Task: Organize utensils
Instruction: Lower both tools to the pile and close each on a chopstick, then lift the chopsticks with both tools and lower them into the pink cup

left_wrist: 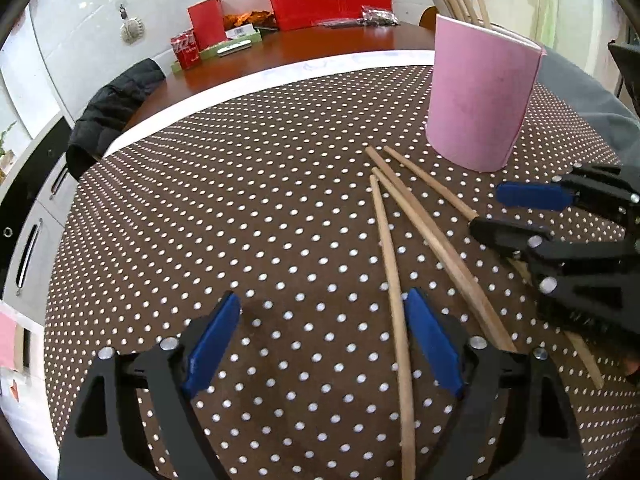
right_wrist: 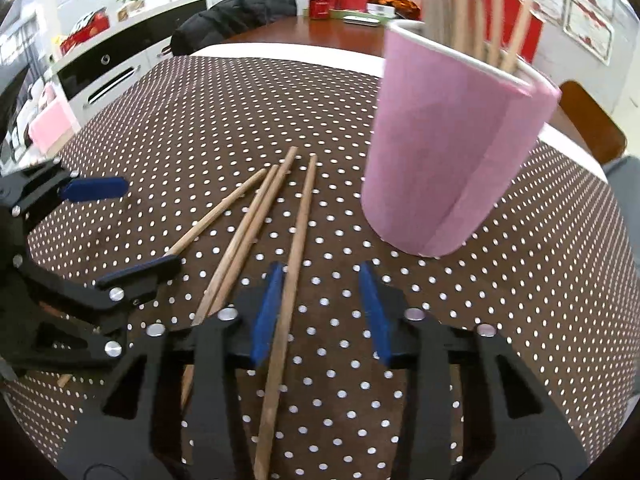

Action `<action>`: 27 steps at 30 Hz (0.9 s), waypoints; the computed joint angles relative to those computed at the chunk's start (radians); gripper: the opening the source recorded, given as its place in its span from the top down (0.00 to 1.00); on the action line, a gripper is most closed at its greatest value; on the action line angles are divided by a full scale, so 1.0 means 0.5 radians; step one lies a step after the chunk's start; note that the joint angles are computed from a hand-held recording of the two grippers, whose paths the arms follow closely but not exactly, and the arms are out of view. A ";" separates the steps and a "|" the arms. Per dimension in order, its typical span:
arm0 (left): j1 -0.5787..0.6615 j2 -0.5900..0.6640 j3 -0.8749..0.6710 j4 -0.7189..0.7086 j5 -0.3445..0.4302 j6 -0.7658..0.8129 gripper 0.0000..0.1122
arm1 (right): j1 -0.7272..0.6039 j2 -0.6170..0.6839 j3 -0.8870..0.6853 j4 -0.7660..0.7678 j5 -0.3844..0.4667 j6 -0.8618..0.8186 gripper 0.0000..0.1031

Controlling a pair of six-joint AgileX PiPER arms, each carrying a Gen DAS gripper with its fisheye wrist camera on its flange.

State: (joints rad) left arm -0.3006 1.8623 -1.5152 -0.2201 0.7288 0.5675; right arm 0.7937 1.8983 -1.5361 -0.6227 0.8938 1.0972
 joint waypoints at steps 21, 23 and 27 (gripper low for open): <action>0.122 -0.236 0.186 -0.690 -0.105 0.247 0.95 | -0.118 -0.418 0.574 -0.173 -0.833 0.458 0.94; 0.152 -0.302 0.232 -0.869 -0.140 0.369 0.95 | -0.097 -0.495 0.659 -0.382 -0.909 0.681 0.94; 0.179 -0.383 0.250 -1.137 -0.167 0.558 0.95 | -0.063 -0.636 0.818 -0.979 -0.994 1.317 0.94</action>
State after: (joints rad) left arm -0.2113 1.6706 -1.3902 -0.7888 0.6455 0.8465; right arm 0.7623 1.5802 -1.1273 -1.1124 0.3966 1.7555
